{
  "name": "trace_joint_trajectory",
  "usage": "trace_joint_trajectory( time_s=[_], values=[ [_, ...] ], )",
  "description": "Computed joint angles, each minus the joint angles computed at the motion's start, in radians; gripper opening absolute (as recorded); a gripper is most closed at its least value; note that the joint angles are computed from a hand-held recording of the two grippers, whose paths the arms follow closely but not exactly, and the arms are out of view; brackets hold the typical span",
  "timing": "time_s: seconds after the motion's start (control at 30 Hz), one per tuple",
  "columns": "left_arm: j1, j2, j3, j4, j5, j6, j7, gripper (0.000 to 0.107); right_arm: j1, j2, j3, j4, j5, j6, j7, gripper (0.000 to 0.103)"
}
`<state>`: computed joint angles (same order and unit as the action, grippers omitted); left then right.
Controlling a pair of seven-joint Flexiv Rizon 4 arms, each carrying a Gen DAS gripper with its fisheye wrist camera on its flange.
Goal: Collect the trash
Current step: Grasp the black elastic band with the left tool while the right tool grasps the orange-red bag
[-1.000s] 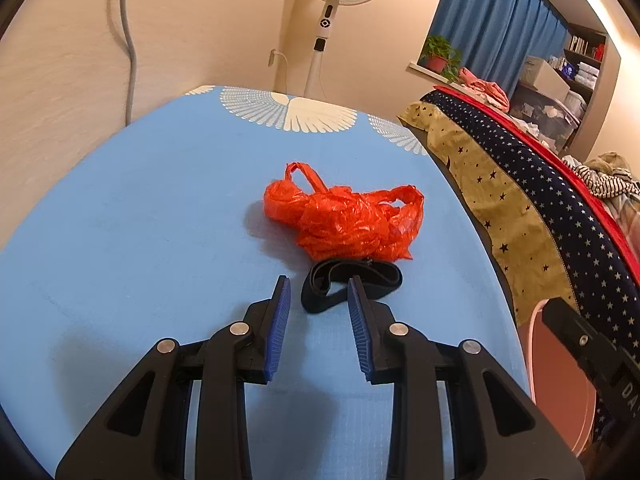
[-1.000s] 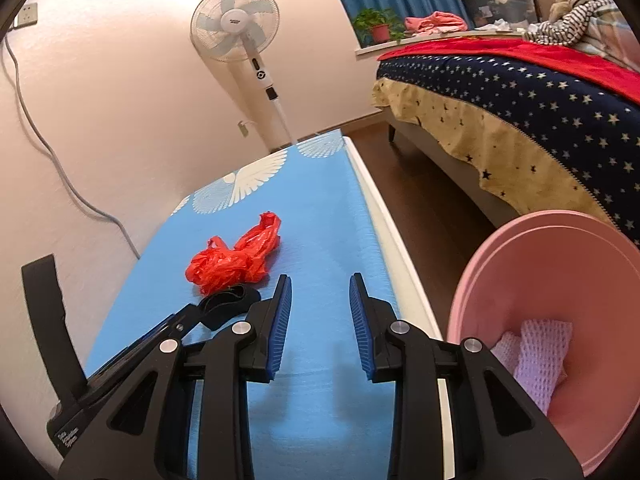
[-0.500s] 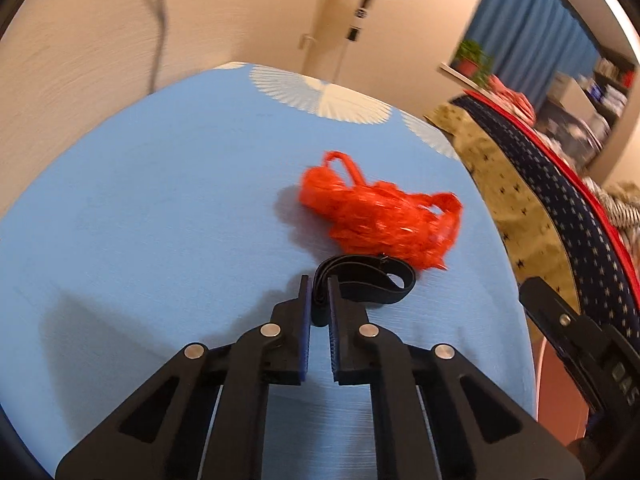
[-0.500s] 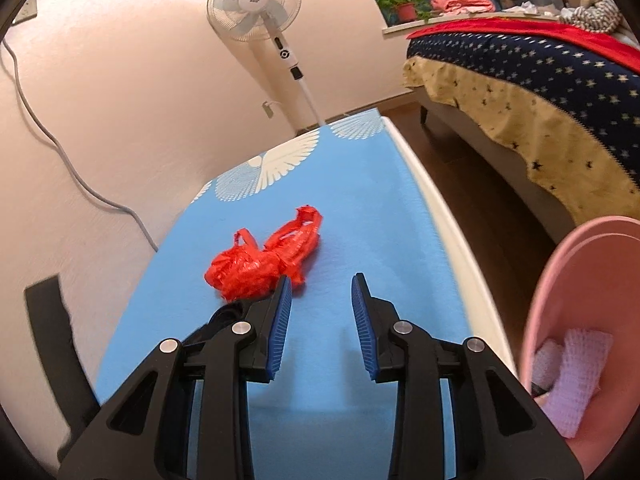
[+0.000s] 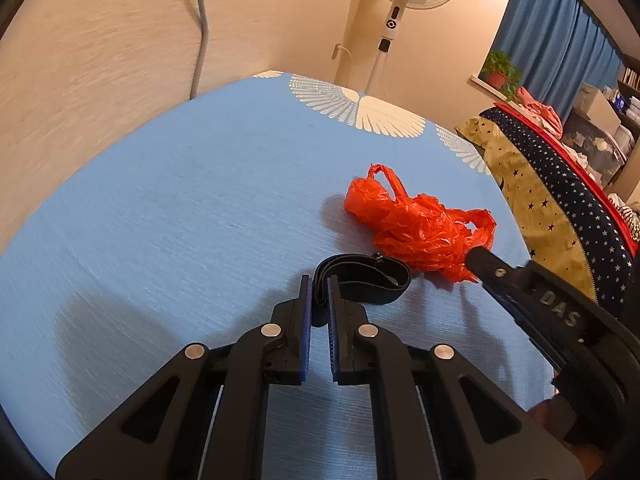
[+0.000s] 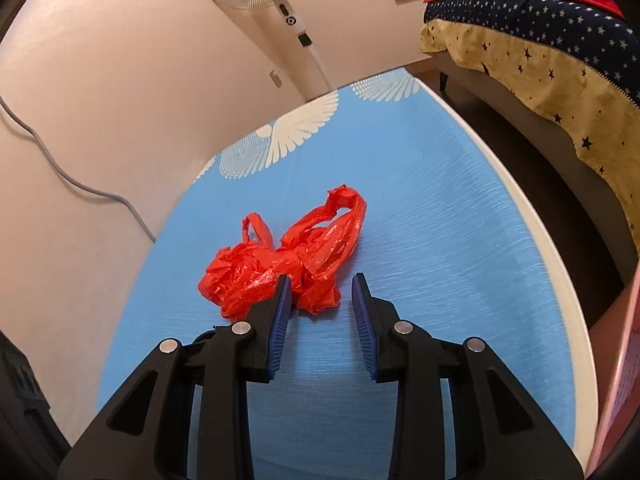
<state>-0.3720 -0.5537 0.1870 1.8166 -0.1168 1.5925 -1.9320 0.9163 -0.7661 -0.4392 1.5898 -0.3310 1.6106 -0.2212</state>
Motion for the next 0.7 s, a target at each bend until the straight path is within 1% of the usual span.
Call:
trace_joint_trajectory(
  time_s=[0.07,0.1,0.13,0.17,0.23,0.37,0.43,0.63,0.7],
  values=[
    [-0.003,0.0,0.004,-0.002,0.002,-0.002,-0.002,0.007,-0.022,-0.005,0.031,-0.016,-0.004,-0.006,-0.012,0.03],
    [-0.005,-0.001,0.006,-0.004,0.003,-0.003,-0.002,0.007,-0.026,-0.006,0.036,-0.019,-0.007,-0.007,-0.016,0.023],
    [-0.006,0.0,0.007,-0.004,0.005,-0.004,-0.002,0.007,-0.028,-0.006,0.04,-0.022,-0.012,-0.012,-0.022,0.012],
    [-0.012,-0.001,0.015,-0.005,0.008,-0.006,-0.005,0.007,-0.032,-0.007,0.046,-0.025,-0.016,-0.012,-0.027,0.009],
    [-0.026,-0.002,0.032,-0.008,0.014,-0.01,-0.013,0.007,-0.032,-0.004,0.05,-0.021,-0.02,-0.003,-0.035,0.006],
    [-0.025,0.007,0.033,0.003,0.022,-0.002,-0.022,0.007,0.034,0.015,-0.034,0.023,-0.019,0.012,-0.024,0.005],
    [-0.029,0.015,0.037,0.012,0.024,0.003,-0.027,0.007,0.08,0.028,-0.091,0.056,-0.009,0.019,-0.014,0.005],
    [-0.046,0.053,0.049,0.036,0.041,0.019,-0.025,0.007,0.263,0.085,-0.293,0.178,0.016,0.023,-0.021,0.004],
    [-0.045,0.069,0.042,0.05,0.048,0.024,-0.015,0.007,0.315,0.106,-0.344,0.215,0.024,0.023,-0.033,0.003]
  ],
)
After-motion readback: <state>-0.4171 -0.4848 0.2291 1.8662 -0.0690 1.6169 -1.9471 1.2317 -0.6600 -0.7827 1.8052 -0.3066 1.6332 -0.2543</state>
